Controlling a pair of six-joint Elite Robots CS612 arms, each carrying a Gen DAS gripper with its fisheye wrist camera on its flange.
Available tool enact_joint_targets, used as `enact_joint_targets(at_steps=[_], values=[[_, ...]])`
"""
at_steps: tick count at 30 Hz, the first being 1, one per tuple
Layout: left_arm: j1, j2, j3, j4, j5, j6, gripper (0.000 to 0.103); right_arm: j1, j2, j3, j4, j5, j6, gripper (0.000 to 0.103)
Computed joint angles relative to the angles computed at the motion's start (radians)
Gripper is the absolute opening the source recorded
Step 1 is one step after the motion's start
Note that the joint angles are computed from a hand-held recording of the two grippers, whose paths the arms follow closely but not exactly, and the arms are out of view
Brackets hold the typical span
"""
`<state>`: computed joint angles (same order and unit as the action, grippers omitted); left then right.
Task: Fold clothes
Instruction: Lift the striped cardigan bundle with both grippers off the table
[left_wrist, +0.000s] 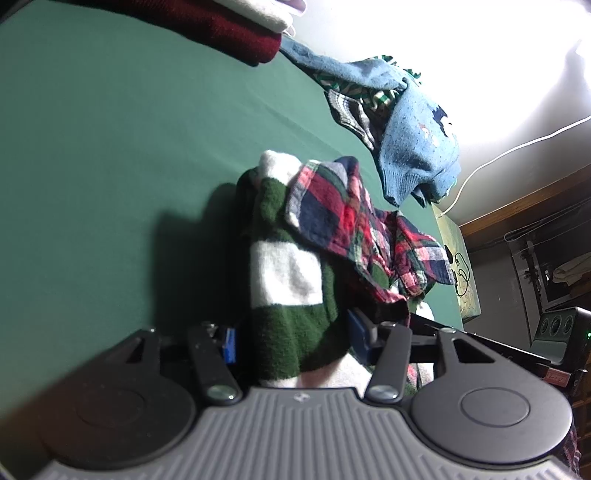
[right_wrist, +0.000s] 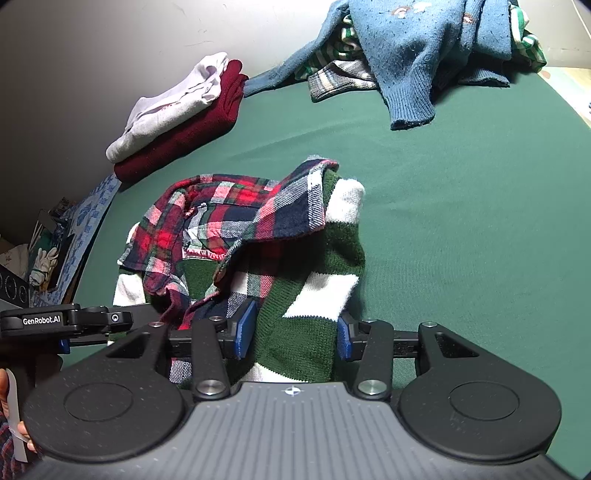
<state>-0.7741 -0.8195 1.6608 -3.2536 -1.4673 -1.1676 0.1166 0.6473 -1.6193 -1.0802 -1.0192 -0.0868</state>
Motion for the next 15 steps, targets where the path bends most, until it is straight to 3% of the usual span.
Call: enact_joint_targets(at_steps=[15], values=[[0.007,0.000,-0.010,0.016,-0.023,0.012,0.056,0.006,-0.007,0.006,0.002,-0.021,-0.010,0.048]])
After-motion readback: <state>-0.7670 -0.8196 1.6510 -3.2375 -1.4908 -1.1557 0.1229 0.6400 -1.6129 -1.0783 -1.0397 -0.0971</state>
